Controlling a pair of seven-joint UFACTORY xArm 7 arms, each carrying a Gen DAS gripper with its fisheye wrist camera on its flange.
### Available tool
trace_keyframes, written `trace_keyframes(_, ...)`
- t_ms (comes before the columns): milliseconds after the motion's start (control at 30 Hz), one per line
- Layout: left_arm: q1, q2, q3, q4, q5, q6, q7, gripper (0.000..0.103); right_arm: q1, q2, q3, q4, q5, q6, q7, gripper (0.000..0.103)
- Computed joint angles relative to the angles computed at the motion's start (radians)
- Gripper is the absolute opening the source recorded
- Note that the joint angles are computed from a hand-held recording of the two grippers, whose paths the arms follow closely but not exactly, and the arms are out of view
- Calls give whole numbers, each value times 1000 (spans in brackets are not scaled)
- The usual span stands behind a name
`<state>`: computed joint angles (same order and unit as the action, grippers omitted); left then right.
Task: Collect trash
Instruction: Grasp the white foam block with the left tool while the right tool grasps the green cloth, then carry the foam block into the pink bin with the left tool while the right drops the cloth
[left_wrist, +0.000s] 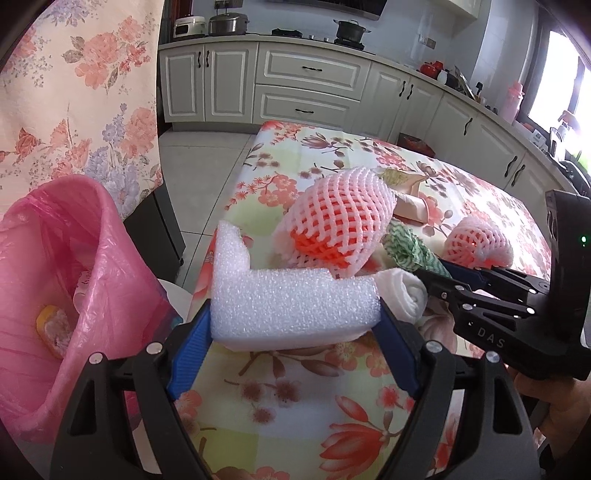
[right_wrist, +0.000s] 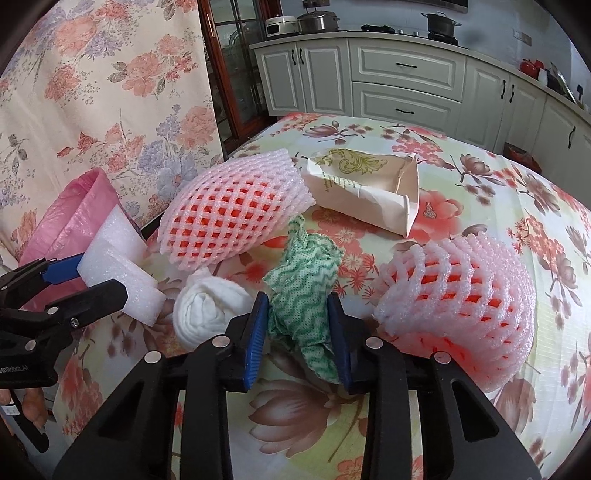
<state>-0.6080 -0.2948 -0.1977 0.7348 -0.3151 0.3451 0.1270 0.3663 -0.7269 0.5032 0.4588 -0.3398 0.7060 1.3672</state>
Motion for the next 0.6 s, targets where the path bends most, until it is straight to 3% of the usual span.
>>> trace_keyframes(600, -22, -150, 29, -82, -12, 2, -29, 80, 69, -184, 56, 16, 47, 190, 34, 31)
